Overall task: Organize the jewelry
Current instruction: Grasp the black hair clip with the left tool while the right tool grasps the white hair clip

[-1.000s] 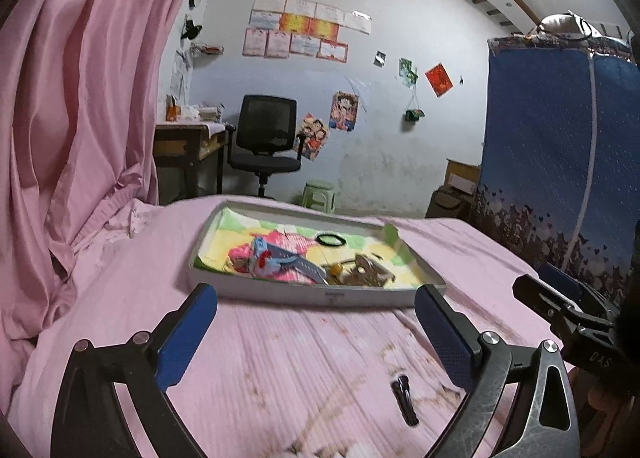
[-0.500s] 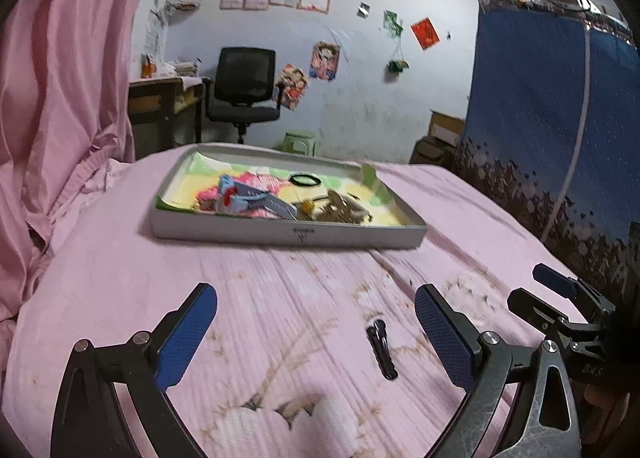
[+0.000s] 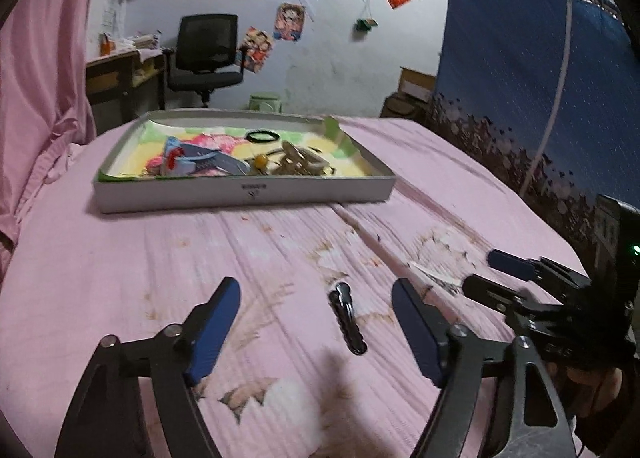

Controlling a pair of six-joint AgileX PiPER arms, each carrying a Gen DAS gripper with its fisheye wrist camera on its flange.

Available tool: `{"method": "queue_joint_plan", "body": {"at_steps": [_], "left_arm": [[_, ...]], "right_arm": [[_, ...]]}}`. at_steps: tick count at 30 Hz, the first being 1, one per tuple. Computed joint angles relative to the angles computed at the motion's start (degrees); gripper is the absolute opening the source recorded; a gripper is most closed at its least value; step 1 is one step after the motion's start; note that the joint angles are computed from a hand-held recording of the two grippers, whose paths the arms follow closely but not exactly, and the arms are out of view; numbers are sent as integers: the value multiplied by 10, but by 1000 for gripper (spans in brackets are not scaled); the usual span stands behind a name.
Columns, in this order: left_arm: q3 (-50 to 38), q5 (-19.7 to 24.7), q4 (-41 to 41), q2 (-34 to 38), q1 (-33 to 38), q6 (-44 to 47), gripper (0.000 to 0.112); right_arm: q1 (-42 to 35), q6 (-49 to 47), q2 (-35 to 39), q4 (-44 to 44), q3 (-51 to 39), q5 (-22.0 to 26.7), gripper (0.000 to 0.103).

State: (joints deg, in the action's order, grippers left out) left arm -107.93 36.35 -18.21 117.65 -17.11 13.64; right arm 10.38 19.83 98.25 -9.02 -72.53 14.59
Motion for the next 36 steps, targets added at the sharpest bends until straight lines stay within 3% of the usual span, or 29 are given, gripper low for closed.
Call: {"method": "queue_joint_plan", "body": {"at_steps": [9, 18, 20, 30, 36], "left_arm": [[-136, 139, -19, 82, -4, 18, 44], [-288, 269, 9, 169, -15, -6, 30], [-303, 281, 19, 177, -18, -11, 27], [-325, 297, 30, 188, -19, -26, 16], [-308, 286, 26, 181, -17, -20, 13]], "right_arm": [[-4, -115, 67, 112, -76, 73, 43], [-9, -168, 100, 171, -116, 111, 40], [-9, -173, 104, 176, -121, 116, 40], [-9, -201, 109, 204, -125, 120, 16], [-7, -217, 99, 222, -106, 107, 14]]}}
